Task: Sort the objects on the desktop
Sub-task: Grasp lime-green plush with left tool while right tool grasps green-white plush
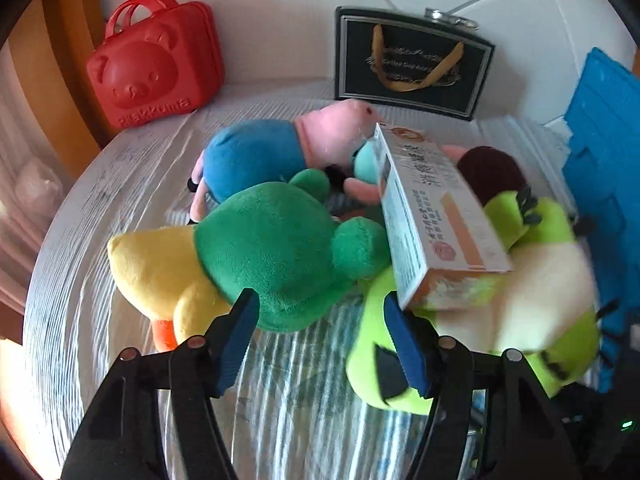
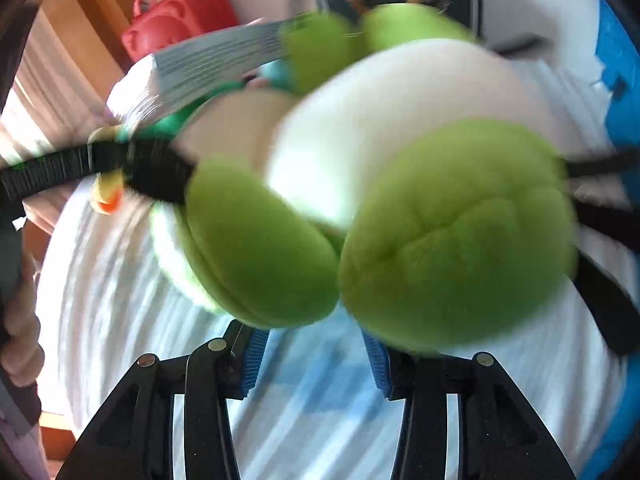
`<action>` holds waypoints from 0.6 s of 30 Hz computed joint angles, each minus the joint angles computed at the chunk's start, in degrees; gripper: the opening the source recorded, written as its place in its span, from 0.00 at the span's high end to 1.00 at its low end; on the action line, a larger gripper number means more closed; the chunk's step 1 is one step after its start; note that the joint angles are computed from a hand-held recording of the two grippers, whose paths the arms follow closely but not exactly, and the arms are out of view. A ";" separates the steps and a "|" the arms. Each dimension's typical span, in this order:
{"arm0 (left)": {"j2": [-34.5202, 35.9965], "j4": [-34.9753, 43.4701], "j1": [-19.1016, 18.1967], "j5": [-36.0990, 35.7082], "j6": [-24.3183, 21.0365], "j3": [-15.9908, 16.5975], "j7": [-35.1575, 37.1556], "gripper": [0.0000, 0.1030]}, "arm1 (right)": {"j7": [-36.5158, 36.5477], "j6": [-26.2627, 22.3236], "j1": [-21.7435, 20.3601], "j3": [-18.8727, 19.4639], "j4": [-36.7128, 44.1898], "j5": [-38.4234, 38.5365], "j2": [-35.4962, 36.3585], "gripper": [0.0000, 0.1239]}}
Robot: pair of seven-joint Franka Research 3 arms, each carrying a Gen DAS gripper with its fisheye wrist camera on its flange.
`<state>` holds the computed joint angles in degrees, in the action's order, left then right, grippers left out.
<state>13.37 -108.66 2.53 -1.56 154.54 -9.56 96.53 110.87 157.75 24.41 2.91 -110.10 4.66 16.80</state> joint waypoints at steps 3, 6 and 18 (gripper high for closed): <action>-4.33 -5.02 2.63 -10.94 -0.73 -3.59 9.99 0.23 | 5.23 1.64 1.58 -0.89 -4.08 -0.74 -2.60 0.56; -7.44 -9.11 1.44 -18.19 -1.39 -3.91 16.63 0.21 | 9.80 1.07 1.63 -1.68 -9.53 -3.30 -7.37 0.45; -2.93 -8.53 -4.05 -8.46 0.59 -1.94 13.80 0.13 | 28.50 -1.97 -5.96 0.62 -20.73 -21.76 -21.43 0.17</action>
